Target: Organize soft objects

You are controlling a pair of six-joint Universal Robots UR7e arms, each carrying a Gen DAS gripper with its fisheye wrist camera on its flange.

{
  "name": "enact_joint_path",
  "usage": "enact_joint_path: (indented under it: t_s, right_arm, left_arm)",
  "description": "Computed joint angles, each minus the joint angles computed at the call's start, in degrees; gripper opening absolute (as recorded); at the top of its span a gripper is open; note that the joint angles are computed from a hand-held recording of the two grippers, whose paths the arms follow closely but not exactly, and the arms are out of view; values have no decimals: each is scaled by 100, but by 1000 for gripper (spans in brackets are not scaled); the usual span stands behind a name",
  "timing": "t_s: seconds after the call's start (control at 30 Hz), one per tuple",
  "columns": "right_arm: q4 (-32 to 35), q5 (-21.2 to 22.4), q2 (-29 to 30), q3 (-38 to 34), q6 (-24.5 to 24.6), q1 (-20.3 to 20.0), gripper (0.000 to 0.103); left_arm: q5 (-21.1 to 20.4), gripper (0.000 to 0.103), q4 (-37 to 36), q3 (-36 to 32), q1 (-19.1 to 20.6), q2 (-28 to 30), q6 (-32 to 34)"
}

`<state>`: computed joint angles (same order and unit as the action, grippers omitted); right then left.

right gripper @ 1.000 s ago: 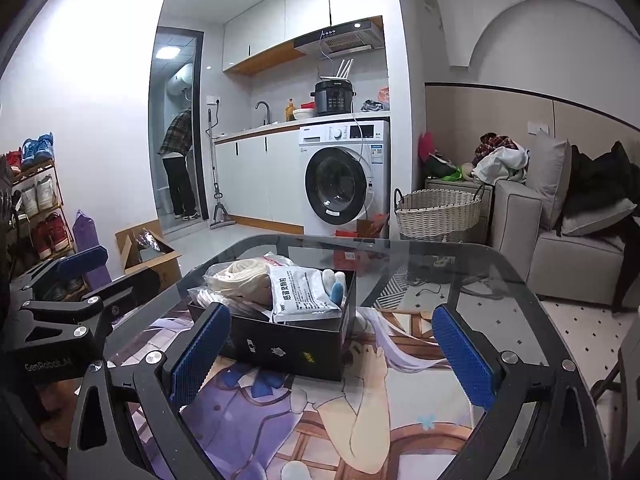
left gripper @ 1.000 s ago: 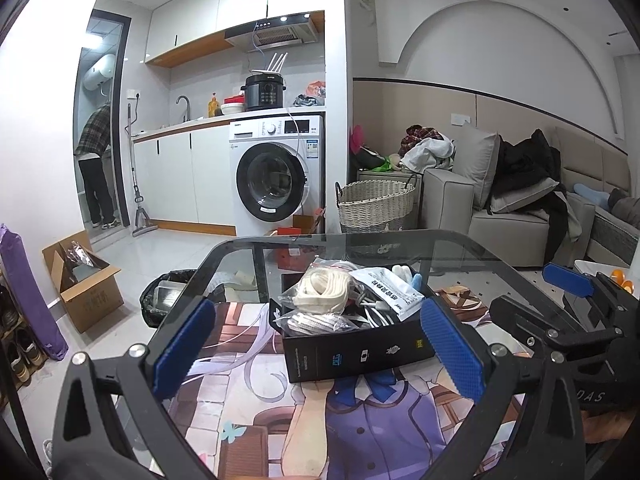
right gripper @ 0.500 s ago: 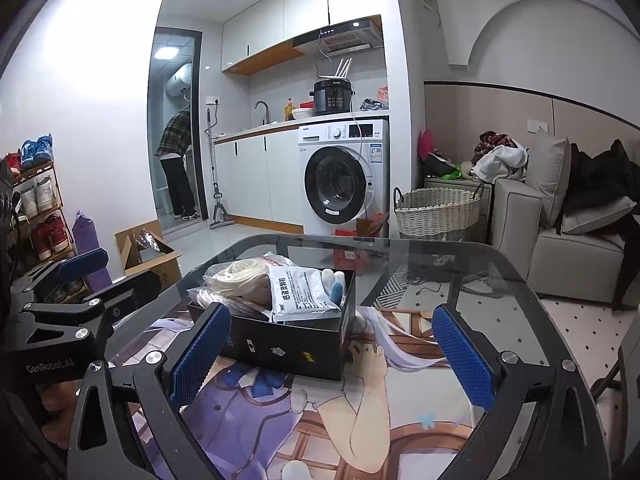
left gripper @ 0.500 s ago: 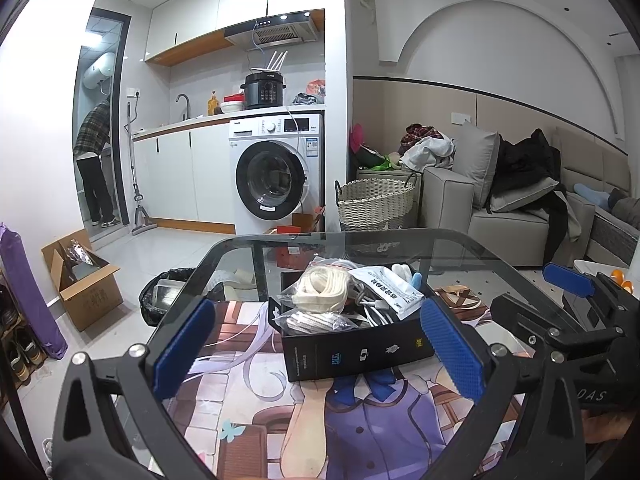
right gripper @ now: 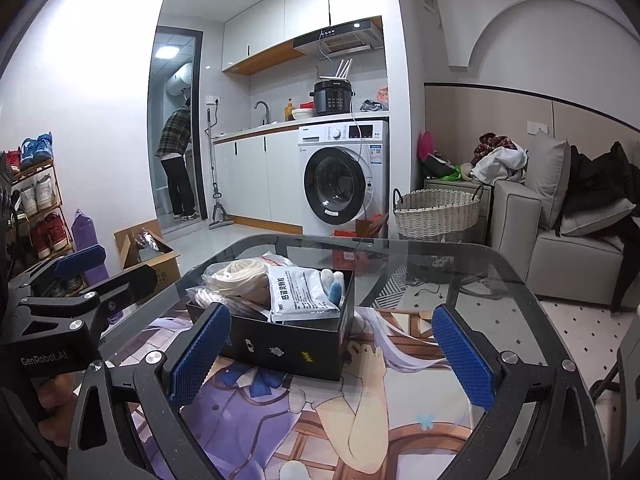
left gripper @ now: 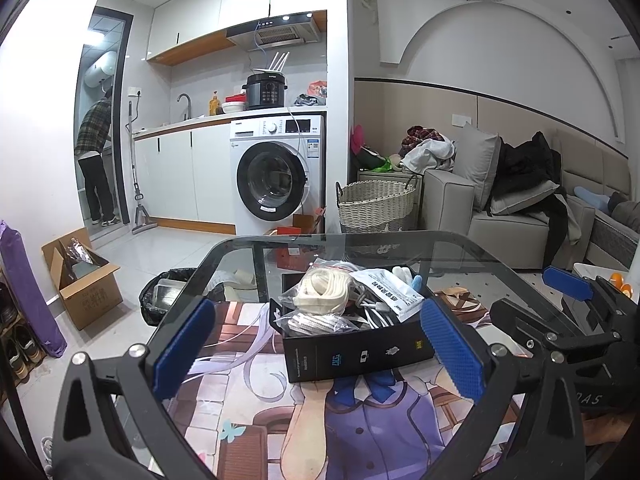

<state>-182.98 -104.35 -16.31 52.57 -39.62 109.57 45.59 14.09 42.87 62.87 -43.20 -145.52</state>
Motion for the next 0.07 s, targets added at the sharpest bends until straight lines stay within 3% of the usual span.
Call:
enact_joint_path:
  t_s: [0.07]
  right_arm:
    - [4,-7,-1,6,-8,0,102]
  left_arm:
    - [-3,103,55,-40,-4,18,-1]
